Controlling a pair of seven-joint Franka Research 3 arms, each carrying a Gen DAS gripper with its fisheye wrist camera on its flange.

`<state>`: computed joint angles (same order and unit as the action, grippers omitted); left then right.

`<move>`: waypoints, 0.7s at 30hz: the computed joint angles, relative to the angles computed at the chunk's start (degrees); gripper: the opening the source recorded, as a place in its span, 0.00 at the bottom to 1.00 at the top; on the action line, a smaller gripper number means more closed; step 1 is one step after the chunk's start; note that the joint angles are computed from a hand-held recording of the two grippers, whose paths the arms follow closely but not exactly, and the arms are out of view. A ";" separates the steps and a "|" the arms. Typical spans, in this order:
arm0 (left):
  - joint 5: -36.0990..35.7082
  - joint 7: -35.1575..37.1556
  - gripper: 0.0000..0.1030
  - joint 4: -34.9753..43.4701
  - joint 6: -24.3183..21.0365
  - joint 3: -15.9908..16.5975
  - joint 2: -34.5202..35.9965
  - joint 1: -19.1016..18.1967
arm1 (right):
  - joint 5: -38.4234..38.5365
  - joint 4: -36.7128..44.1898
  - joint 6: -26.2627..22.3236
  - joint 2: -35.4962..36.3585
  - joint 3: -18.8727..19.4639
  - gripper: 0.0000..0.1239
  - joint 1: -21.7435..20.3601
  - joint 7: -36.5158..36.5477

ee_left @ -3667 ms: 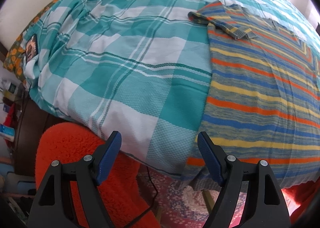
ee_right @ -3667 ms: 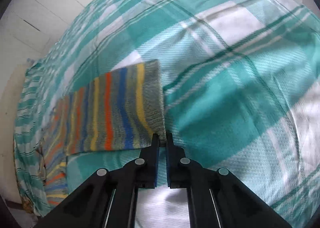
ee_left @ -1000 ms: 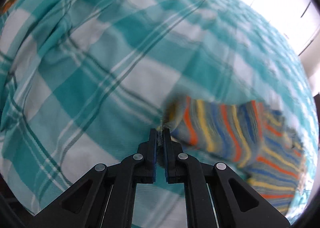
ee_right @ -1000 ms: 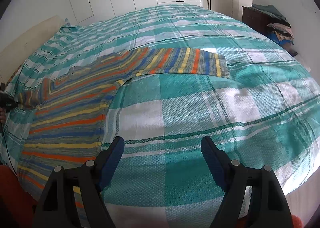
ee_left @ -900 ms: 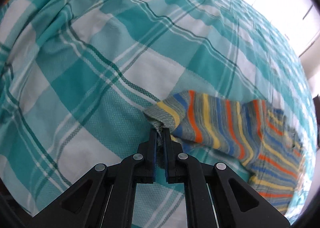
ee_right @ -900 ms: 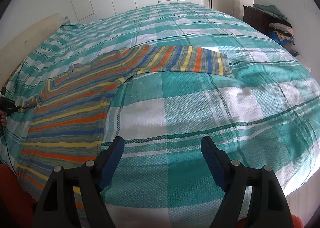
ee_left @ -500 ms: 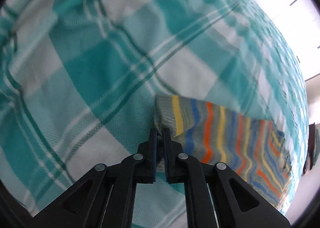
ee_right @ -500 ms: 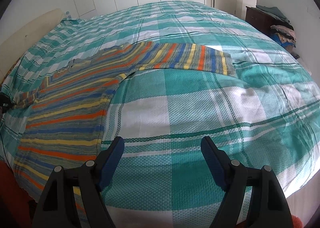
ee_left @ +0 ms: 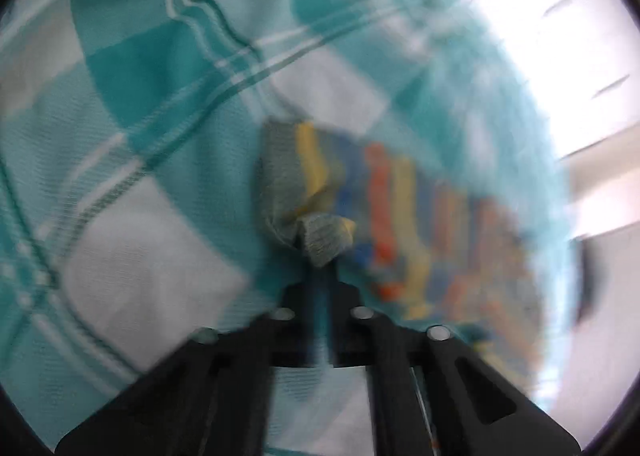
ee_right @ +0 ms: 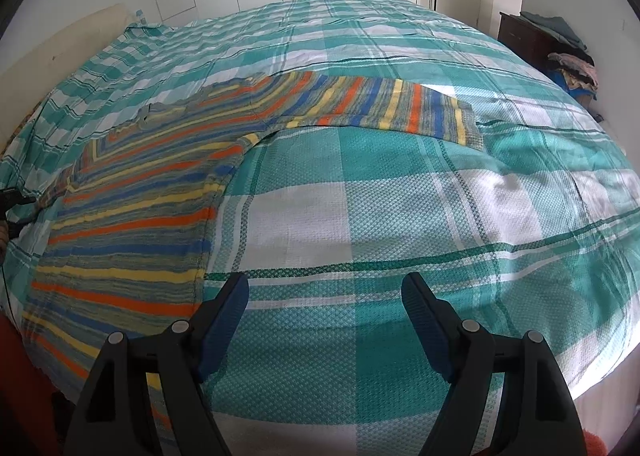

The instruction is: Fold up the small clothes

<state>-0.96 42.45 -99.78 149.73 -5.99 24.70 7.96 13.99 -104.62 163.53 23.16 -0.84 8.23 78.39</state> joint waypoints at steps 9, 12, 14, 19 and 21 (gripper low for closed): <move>10.61 -12.46 0.00 -7.73 -5.35 4.22 -6.64 -1.33 | -0.15 -0.22 0.28 -0.15 -0.21 0.63 0.03 0.56; 2.12 -4.86 0.22 -12.74 6.10 0.71 -9.08 2.56 | 0.23 0.19 -0.10 0.11 -0.02 0.63 -0.20 0.42; -0.03 -3.86 0.65 -13.25 10.89 0.67 -9.12 2.79 | 0.18 0.28 -0.19 0.16 -0.05 0.63 -0.19 0.32; 0.75 -4.95 0.74 -2.44 10.27 -0.09 -0.80 3.37 | -1.63 0.94 -1.28 0.78 -0.91 0.63 0.84 0.77; -2.23 -0.98 0.49 5.46 5.85 -2.54 5.07 5.17 | -2.90 0.96 -1.27 0.88 -1.51 0.63 1.55 1.34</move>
<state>-3.19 41.48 -94.33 155.58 -8.53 29.77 13.12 11.09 -103.66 162.26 24.04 -2.35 9.78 79.73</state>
